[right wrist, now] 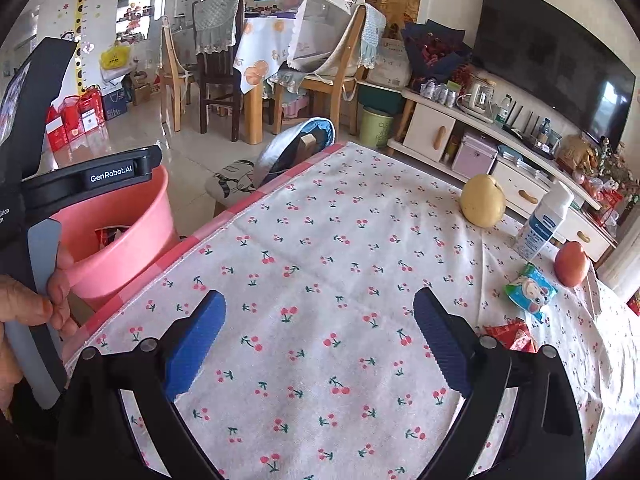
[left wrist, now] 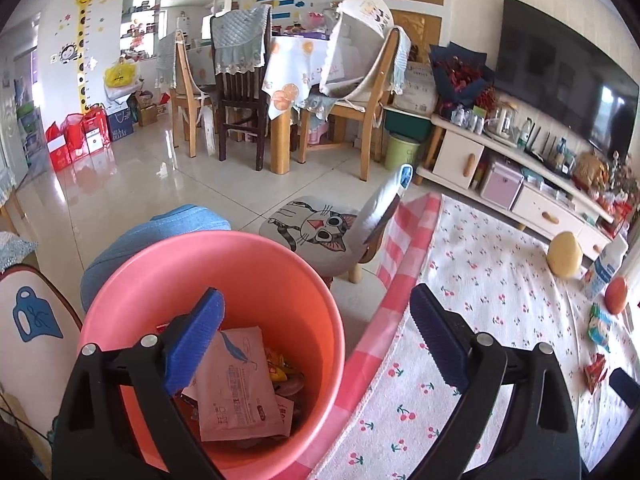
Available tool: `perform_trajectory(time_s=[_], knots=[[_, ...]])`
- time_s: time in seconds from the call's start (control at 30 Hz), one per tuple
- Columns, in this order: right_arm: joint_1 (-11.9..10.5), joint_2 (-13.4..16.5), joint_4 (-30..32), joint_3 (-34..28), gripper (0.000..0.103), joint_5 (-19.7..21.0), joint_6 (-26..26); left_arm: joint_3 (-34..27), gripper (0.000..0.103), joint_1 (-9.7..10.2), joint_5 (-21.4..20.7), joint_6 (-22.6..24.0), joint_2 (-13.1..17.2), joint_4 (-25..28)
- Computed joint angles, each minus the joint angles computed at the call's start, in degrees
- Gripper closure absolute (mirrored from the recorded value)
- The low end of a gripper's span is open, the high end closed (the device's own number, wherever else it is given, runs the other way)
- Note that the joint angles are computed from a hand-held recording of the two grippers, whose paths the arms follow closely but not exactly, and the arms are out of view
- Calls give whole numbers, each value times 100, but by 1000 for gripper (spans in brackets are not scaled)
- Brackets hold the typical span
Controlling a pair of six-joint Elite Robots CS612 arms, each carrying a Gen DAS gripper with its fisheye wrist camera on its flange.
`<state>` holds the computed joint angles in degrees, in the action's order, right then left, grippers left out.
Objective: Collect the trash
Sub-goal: 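Move both tools back over the table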
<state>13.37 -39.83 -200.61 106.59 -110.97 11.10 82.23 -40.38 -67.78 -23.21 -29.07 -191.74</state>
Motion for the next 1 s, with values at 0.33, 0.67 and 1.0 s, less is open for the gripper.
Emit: perform_trajectory(time_s=[0.33, 0.67, 1.0], knots=[[-106, -62, -581, 454, 8, -90, -52, 12, 6, -165, -16, 314, -32, 169], [-287, -105, -1327, 886, 5, -249, 193, 7, 6, -359, 185, 812, 1, -25], [-529, -148, -1613, 1300, 5, -137, 485, 29, 6, -521, 85, 1420, 51, -423]])
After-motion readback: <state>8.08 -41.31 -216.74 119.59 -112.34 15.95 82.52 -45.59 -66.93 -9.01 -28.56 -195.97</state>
